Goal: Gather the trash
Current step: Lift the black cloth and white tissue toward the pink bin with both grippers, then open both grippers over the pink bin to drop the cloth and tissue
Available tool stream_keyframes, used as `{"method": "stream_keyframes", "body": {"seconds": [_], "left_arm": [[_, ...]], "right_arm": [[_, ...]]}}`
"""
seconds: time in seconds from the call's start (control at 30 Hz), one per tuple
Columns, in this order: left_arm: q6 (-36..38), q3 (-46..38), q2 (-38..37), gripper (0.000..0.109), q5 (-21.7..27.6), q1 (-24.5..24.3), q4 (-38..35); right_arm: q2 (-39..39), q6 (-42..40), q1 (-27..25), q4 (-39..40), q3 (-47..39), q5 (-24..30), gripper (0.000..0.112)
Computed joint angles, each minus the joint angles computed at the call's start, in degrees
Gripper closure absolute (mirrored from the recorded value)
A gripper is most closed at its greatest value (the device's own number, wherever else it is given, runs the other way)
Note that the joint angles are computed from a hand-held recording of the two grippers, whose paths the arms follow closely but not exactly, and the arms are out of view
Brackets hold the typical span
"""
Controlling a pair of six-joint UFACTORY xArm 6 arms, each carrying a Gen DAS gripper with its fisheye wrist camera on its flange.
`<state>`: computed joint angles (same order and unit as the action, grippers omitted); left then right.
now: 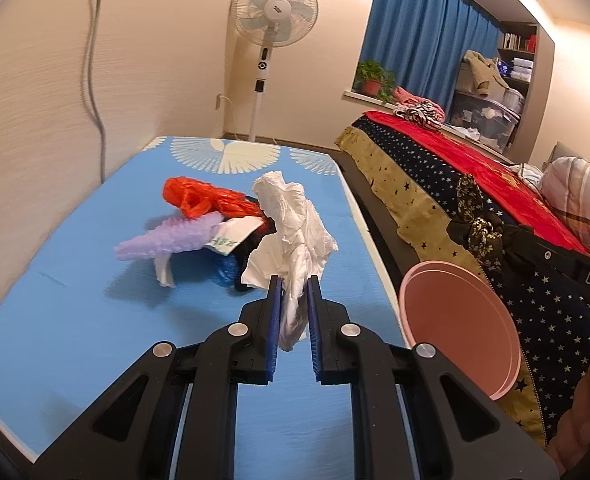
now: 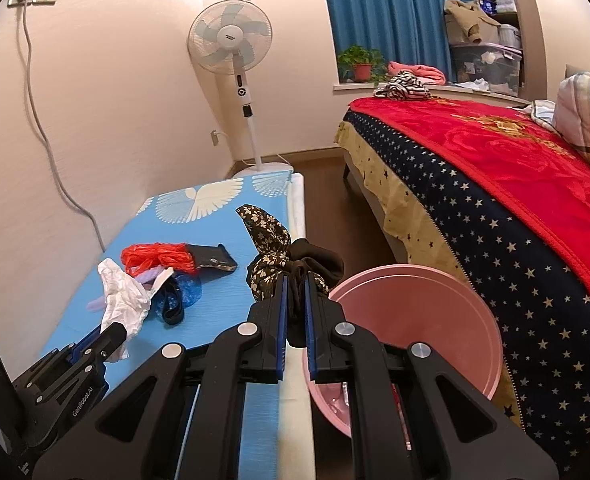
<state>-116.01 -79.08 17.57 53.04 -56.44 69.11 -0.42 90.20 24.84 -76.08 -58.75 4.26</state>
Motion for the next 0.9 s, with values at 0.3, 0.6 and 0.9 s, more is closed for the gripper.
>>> {"method": "stream_keyframes", "body": {"seconds": [0.3,0.6,0.9], "left_arm": [[2.1,-3.9,3.2,0.096,-1.0,0.0,0.8],[4.9,-9.0,7.2,0.096,-3.0,0.2,1.1],[8.6,-15.4,12.3,0.096,-6.8,0.8,0.7]], "right_arm": [[-0.9,3.2,-1.8,-2.6,0.5,1.2,0.104],[-2.0,5.4,-3.8,-3.5,1.3,3.4,0.104],[-3.5,5.9,-5.7,-2.7,2.6,6.0,0.104]]}}
